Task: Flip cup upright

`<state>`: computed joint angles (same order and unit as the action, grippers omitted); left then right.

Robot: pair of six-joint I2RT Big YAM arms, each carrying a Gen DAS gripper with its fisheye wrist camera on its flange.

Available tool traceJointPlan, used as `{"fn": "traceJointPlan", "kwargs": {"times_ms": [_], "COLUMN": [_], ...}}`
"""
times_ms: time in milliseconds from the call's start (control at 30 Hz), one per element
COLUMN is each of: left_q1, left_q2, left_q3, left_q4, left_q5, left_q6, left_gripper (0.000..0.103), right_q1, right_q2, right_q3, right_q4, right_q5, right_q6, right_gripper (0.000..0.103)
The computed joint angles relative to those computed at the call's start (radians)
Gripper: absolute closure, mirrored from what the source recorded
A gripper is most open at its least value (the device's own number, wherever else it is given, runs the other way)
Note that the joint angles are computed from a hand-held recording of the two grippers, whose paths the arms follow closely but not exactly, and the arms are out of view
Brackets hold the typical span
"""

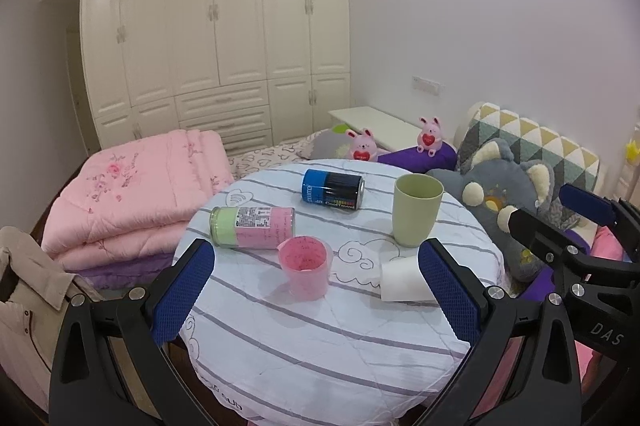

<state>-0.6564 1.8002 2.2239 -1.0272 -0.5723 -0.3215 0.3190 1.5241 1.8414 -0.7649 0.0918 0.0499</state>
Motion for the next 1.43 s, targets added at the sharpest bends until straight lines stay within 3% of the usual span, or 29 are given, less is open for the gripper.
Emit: {"fn": "traceJointPlan", "kwargs": {"times_ms": [500, 1433], "left_q1": [-0.006, -0.002], "left_q2": [-0.042, -0.038], "left_q3": [-0.077, -0.099], "left_q4": [0.110, 0.136], "left_q5": [0.006, 0.017], "left_q6": [0.036, 0.040], "left_gripper": [0.000, 0.000], "right_q1": [-0.002, -0.003], "right_q2": [-0.047, -0.031], "right_q3": [-0.083, -0.078], "right_q4": [0.148, 0.155], "right_q5": [-0.004, -0.009], "right_q6": [-0.031, -0.029], "right_gripper": [0.022, 0.022]}}
